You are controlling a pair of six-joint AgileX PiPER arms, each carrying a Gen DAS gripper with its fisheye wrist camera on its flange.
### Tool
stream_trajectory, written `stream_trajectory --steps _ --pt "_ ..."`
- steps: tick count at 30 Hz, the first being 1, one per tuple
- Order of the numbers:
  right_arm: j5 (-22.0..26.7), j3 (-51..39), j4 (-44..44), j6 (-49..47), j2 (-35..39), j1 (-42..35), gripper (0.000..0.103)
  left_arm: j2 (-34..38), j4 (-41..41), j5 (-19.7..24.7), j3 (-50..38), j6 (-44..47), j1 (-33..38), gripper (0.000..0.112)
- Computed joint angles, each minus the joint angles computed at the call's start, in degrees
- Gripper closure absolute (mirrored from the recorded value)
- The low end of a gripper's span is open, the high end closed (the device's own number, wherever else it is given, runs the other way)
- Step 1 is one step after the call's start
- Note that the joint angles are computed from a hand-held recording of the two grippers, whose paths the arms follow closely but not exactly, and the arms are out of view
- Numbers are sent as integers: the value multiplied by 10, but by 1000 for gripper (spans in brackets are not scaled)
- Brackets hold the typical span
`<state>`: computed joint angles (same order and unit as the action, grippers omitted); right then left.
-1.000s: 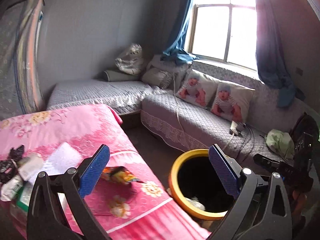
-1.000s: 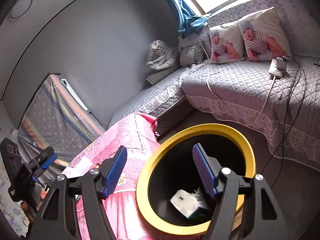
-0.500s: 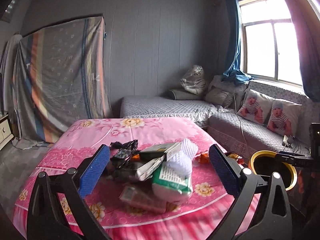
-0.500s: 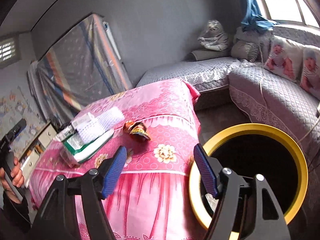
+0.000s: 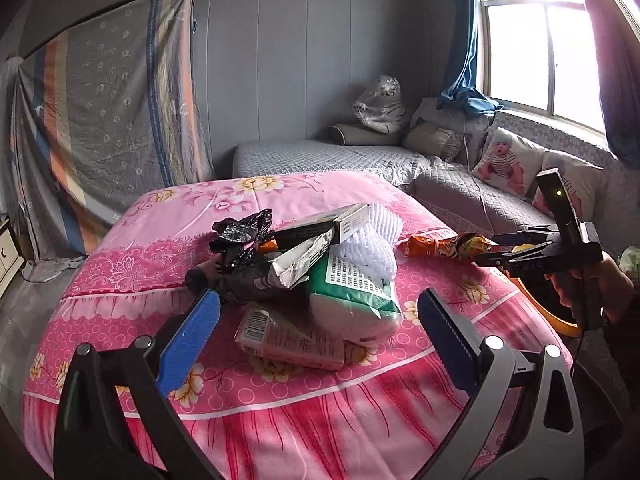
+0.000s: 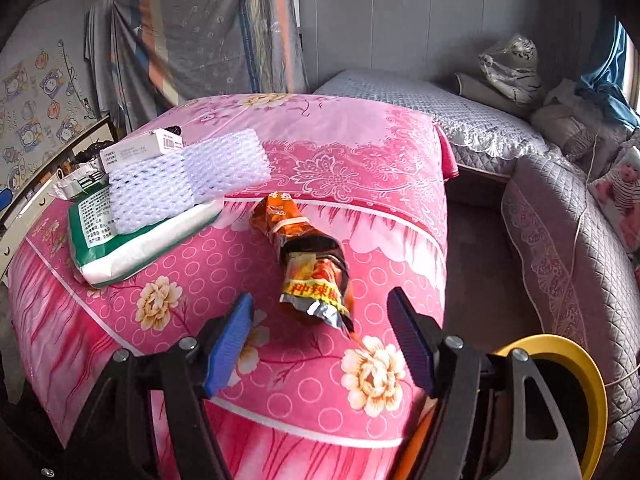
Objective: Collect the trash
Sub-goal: 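Grasp the orange snack wrapper with the right gripper, then grasp the white foam net with the left gripper while the right holds the wrapper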
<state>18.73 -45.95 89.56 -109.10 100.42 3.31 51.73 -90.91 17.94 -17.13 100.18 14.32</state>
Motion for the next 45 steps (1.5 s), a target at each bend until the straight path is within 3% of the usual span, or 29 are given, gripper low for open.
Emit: stream_trajectory --steps 4,9,15,18,23,27,31,36,42,45 --pt "-14 -48 -54 68 48 27 43 28 37 31 -12 -20 32 18" --pt "-30 -91 -91 120 91 44 64 32 -1 -45 -17 17 -35 18" --pt "-5 -65 5 21 80 27 76 58 35 -59 -43 -24 -66 18" --pt "43 -29 31 -17 58 -6 77 78 61 -47 -60 -55 -68 18" --pt "171 19 -6 7 20 -109 78 131 308 -41 -142 -296 -112 18" --pt "269 66 -27 2 -21 -198 78 222 537 -28 -259 -491 -185 18" --pt "333 112 -43 -15 -56 -266 78 337 767 -35 -371 -665 -259 18" --pt "398 135 -83 -23 -72 -326 77 489 1034 63 -541 -946 -316 18" --pt "447 160 -105 -50 -93 -372 77 623 1110 179 -693 -1042 -327 18" --pt "460 166 -109 -58 -93 -390 77 655 1148 205 -720 -1065 -334 18"
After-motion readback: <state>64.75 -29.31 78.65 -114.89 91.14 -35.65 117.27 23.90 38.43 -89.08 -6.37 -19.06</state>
